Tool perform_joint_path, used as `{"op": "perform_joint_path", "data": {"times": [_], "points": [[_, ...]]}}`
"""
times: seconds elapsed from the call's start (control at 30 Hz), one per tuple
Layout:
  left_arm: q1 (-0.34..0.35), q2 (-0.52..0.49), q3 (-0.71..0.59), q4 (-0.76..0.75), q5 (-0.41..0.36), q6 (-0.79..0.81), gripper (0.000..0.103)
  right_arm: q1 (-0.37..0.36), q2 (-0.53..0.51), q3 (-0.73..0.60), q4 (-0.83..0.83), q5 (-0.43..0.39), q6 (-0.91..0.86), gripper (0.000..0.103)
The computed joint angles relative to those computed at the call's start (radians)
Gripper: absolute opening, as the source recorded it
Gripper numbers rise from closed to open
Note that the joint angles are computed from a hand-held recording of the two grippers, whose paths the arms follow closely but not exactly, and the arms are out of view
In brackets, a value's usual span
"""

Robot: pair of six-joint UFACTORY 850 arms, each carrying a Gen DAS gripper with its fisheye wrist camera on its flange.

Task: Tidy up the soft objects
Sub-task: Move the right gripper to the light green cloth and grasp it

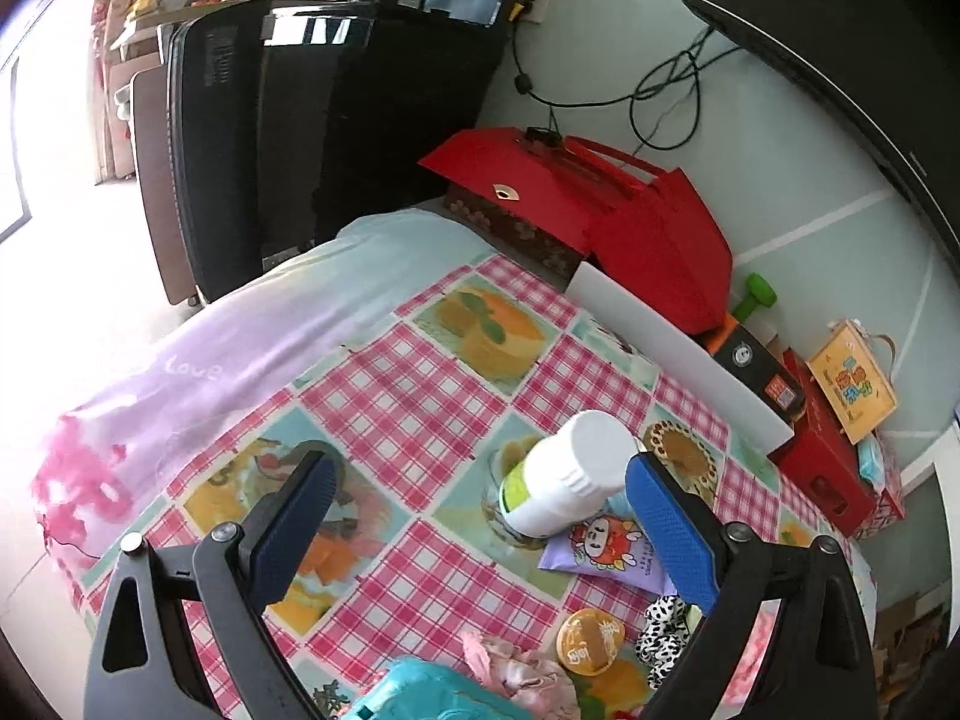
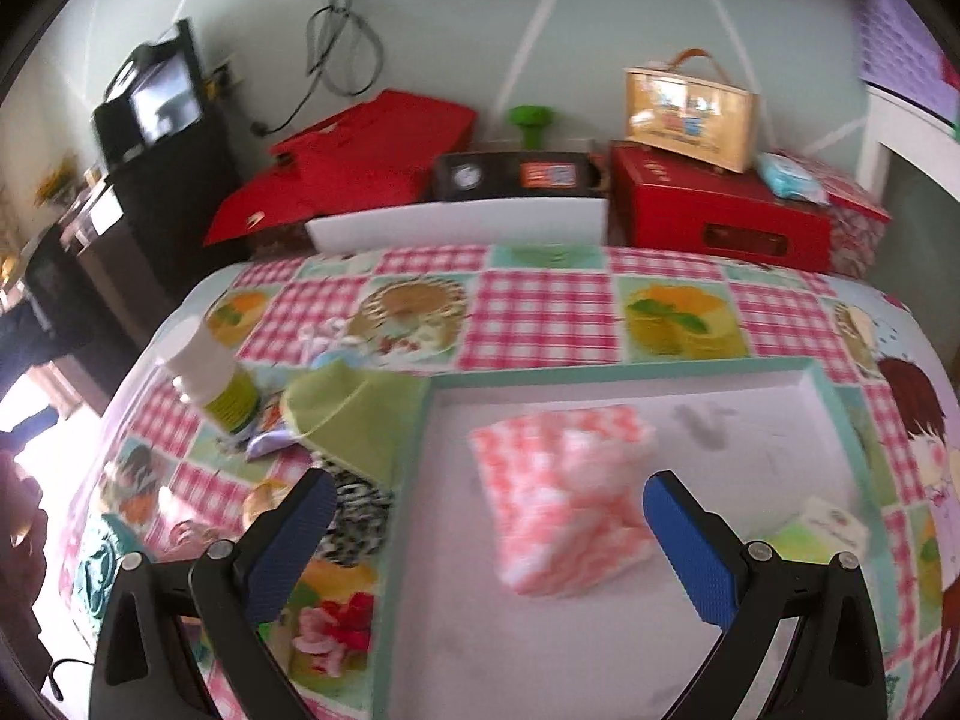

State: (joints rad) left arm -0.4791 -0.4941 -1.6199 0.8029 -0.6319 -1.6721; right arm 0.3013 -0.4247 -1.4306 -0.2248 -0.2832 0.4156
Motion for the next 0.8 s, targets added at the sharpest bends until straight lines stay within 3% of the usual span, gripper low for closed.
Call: {"op": "perform_joint_path", "data": {"times": [0.27, 0.5, 0.67, 0.8], "points": [[0.008, 0.008, 0.016, -0.001, -0.024, -0.009, 0.097, 0.036, -0.031, -0.027, 0.052, -0.021, -0.098, 0.103], [0.010, 0.005, 0.020, -0.009, 0.035, 0.005, 0.097, 0.023, -0.036, -0.027, 0.200, -0.014, -0.239, 0.103], [0.013, -0.022, -0.014, -0.104, 0.090, 0.118, 0.097, 0.027, -0.055, -0.044, 0.262, -0.021, -0.323, 0.103], [-0.002, -0.083, -0.103, -0.189, 0.041, 0.290, 0.097, 0.036, -0.071, -0.063, 0.222, -0.020, -0.300, 0.093]]}}
